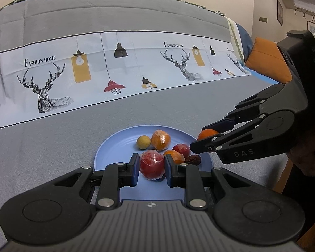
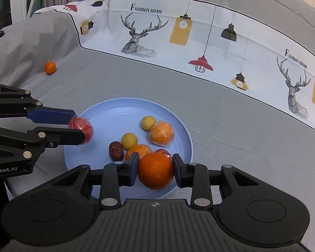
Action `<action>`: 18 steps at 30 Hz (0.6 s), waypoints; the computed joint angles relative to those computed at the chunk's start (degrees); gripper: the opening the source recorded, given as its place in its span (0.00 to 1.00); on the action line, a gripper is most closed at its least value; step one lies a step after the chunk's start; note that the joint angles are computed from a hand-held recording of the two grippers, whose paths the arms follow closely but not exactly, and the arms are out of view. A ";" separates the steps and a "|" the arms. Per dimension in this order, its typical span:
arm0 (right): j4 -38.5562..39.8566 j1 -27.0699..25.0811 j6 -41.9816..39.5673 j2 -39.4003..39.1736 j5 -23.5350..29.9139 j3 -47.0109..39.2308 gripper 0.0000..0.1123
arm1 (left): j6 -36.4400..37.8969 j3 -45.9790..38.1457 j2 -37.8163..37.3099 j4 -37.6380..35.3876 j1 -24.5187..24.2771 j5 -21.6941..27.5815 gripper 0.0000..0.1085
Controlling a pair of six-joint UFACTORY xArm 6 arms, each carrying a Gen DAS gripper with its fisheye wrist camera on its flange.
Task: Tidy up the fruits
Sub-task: 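Carry the wrapped red fruit with the left gripper while the right gripper carries the orange over the plate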
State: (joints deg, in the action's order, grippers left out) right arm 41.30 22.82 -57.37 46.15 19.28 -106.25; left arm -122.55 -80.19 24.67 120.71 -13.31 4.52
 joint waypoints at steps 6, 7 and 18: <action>0.41 0.07 -0.40 0.05 -0.20 -0.13 0.32 | -0.61 -0.02 -0.01 0.57 0.02 -0.08 0.25; 0.40 0.06 -0.39 0.07 -0.16 -0.20 0.32 | -0.59 -0.02 0.01 0.57 0.02 -0.06 0.25; 2.26 -0.07 -1.87 0.13 0.12 -0.77 0.32 | -1.70 -0.12 0.05 1.58 -0.04 0.00 0.25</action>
State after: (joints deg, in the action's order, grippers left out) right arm 43.56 22.75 -59.24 46.28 19.40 -107.02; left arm -124.25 -80.31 24.72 122.30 -13.35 4.52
